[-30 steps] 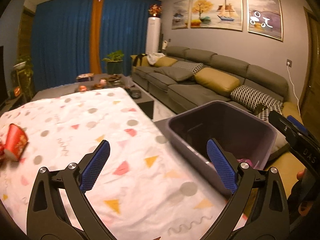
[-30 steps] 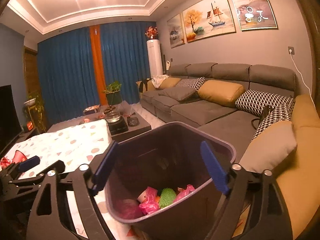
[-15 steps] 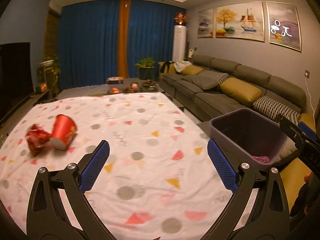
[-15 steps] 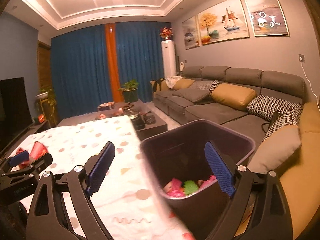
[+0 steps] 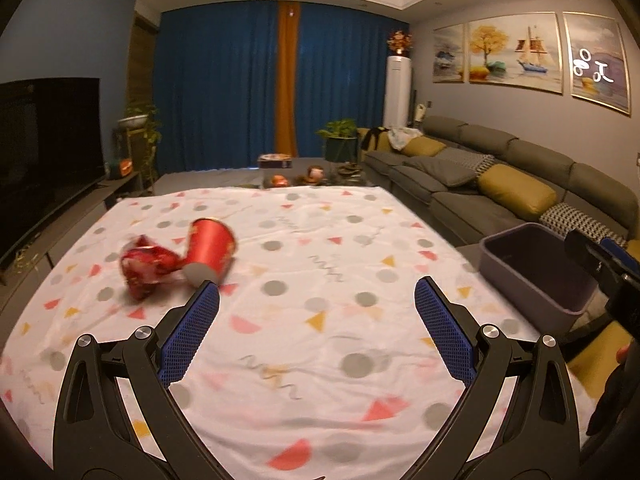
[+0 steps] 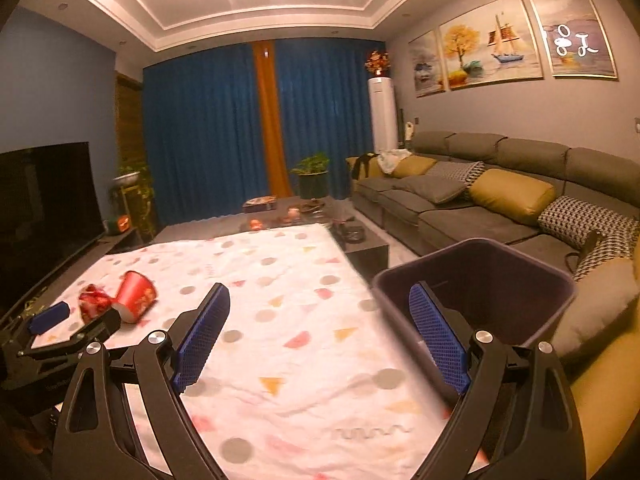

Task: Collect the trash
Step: 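Move both tools back over the bed toward the red wrapper and cup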

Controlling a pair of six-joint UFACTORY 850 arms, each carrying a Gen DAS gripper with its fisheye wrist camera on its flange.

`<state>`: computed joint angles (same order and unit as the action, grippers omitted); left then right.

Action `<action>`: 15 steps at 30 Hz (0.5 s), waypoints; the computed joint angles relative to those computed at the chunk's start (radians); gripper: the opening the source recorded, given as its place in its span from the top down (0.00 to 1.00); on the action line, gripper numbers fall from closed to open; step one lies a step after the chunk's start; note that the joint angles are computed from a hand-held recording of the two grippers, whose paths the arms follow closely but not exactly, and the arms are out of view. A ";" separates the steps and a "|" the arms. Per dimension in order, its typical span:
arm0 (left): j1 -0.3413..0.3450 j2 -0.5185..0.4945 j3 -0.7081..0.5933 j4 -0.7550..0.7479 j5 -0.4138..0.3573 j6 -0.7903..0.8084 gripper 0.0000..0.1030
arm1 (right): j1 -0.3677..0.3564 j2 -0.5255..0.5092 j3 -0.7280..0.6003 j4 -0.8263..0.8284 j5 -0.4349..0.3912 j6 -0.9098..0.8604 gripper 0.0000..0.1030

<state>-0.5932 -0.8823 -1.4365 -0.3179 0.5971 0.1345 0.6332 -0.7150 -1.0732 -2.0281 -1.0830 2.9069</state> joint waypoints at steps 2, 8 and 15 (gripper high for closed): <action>0.017 0.004 0.014 -0.029 0.009 0.016 0.06 | 0.001 -0.015 -0.028 -0.021 0.022 0.002 0.14; 0.074 0.008 0.037 -0.106 0.026 0.062 0.06 | 0.000 -0.082 -0.154 -0.084 0.117 -0.016 0.14; 0.156 -0.008 0.017 -0.170 0.016 0.088 0.06 | -0.005 -0.204 -0.375 -0.095 0.255 -0.140 0.14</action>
